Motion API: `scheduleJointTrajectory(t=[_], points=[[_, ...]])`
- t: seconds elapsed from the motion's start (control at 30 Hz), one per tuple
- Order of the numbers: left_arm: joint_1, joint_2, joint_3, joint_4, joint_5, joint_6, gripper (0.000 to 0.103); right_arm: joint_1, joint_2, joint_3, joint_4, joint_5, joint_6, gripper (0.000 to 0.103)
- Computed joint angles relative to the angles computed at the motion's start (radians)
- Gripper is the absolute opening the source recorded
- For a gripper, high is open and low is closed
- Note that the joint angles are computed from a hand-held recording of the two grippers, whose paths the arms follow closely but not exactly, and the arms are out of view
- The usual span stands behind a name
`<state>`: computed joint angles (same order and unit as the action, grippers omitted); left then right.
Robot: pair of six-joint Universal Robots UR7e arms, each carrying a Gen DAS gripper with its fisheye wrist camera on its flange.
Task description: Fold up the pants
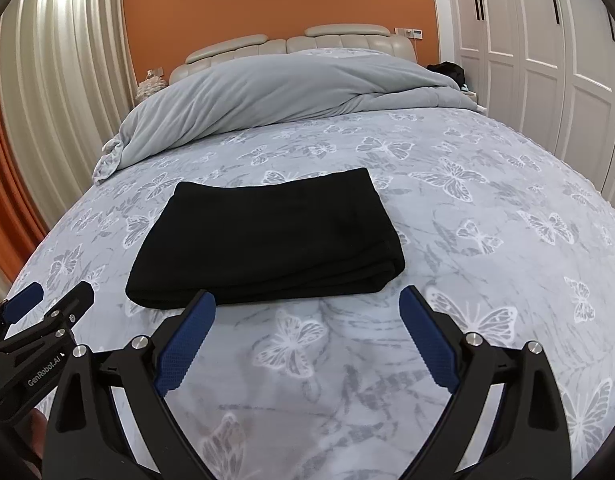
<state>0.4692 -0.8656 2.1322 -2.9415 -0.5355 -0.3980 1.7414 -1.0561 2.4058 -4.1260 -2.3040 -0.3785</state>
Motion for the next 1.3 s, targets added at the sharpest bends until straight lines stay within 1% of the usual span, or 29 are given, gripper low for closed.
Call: scheduleJointTrajectory(t=[0.87, 1.03, 1.3], points=[[0.010, 0.003, 0.003, -0.014, -0.005, 0.017, 0.083, 0.002, 0.002, 0.001, 0.009, 0.002, 0.004, 0.091], [0.011, 0.001, -0.002, 0.005, -0.004, 0.006, 0.083, 0.001, 0.001, 0.001, 0.010, 0.003, 0.004, 0.091], [0.012, -0.001, 0.000, 0.000, -0.005, 0.010, 0.083, -0.001, 0.001, 0.003, 0.017, 0.008, 0.007, 0.091]])
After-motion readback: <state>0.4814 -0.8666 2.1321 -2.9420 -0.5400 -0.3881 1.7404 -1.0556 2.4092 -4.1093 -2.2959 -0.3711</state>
